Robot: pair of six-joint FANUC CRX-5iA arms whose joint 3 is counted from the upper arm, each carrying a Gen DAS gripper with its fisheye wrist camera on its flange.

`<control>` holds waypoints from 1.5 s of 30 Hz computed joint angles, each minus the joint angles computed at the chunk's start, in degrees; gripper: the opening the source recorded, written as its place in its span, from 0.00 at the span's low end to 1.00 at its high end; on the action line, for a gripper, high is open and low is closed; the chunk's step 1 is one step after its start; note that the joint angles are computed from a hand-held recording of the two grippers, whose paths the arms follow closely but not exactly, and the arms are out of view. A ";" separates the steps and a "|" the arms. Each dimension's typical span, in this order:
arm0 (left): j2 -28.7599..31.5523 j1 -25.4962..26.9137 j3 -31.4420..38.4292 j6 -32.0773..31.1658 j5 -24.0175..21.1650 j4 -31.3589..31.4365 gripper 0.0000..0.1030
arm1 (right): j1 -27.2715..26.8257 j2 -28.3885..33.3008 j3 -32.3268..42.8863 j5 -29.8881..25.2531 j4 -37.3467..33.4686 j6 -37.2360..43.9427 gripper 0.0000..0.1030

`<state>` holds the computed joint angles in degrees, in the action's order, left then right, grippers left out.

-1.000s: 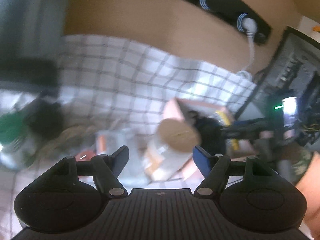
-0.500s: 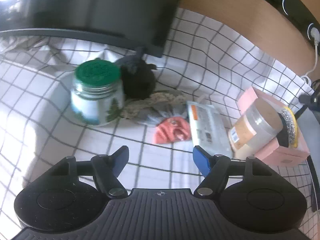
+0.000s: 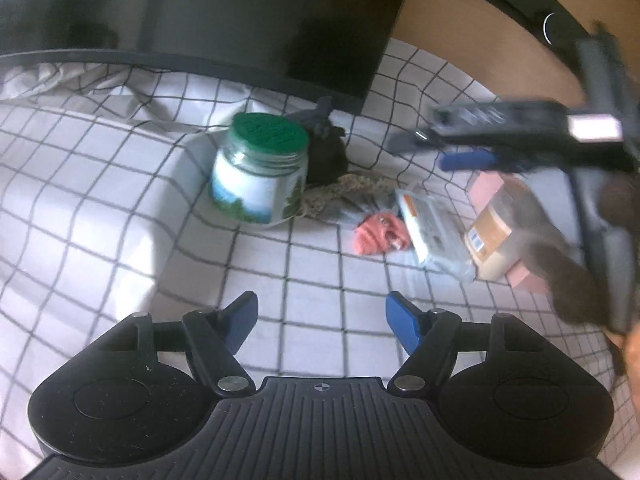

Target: Organize soft objects

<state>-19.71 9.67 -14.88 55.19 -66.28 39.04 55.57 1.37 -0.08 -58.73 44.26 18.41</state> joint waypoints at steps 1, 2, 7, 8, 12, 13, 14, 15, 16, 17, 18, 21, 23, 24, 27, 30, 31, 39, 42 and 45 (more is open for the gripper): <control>-0.29 0.94 -0.39 -0.69 -0.72 0.28 0.73 | -0.70 0.89 0.64 1.58 -0.62 -0.62 0.77; -0.52 1.81 -0.71 -1.26 -1.47 0.48 0.73 | -1.54 1.83 1.34 3.50 -1.38 -1.85 0.81; -1.29 6.25 -1.63 -2.90 -4.57 0.48 0.73 | -5.18 5.78 3.30 11.12 -2.55 -11.75 0.84; -1.45 7.04 -1.79 -3.01 -4.80 0.54 0.73 | -5.68 6.49 3.80 11.69 -2.68 -12.77 0.84; -1.96 9.18 -2.31 -3.26 -5.22 0.76 0.73 | -7.29 10.28 8.41 9.03 -5.76 -10.42 0.84; -1.90 9.25 -2.27 -3.05 -5.16 0.64 0.73 | -7.60 10.99 9.52 8.07 -7.11 -9.28 0.84; -1.88 9.66 -2.37 -3.29 -5.38 0.71 0.73 | -8.23 11.06 9.83 8.54 -9.14 -8.11 0.84; -1.81 9.84 -2.38 -3.24 -5.58 0.62 0.73 | -8.82 10.36 9.07 10.24 -10.94 -7.66 0.84; -1.70 9.90 -2.38 -3.20 -5.66 0.61 0.73 | -9.15 9.59 8.38 11.35 -12.24 -7.55 0.80; -1.57 9.83 -2.40 -3.10 -5.70 0.63 0.73 | -9.35 8.51 7.27 12.64 -13.13 -7.45 0.72; -1.46 9.58 -2.46 -2.97 -5.57 0.66 0.73 | -9.36 7.54 6.26 13.68 -13.46 -6.97 0.69; -0.78 7.89 -2.37 -2.85 -4.71 1.00 0.73 | -8.41 5.97 5.71 12.16 -13.99 -2.69 0.52; -0.36 6.56 -2.24 -3.00 -4.28 1.35 0.73 | -7.35 5.49 6.57 9.36 -14.78 0.78 0.46; -0.13 5.79 -2.11 -3.14 -4.17 1.53 0.73 | -6.74 5.33 6.84 7.99 -14.86 2.11 0.44; 0.27 3.74 -1.83 -3.97 -3.90 2.22 0.73 | -4.28 4.97 7.12 2.35 -14.69 5.63 0.44; 0.24 2.79 -1.90 -5.00 -4.15 2.85 0.73 | -2.23 4.13 5.16 0.02 -12.46 6.19 0.47; 0.13 2.68 -1.97 -5.07 -4.23 2.88 0.73 | -1.94 2.98 3.44 1.40 -11.40 4.85 0.53; -0.91 4.26 -2.91 -4.94 -4.86 2.94 0.73 | -5.65 2.21 0.69 9.05 -4.71 -12.16 0.87; -1.16 4.99 -2.49 -5.21 -5.25 2.32 0.73 | -7.09 5.66 4.15 7.27 -7.11 -9.91 0.87; -1.44 5.73 -2.27 -5.51 -5.22 2.34 0.73 | -8.64 5.50 4.08 10.57 -12.79 -8.55 0.77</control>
<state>-21.15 15.40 -17.15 49.68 -71.50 41.39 46.94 6.87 4.00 -48.15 31.47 9.86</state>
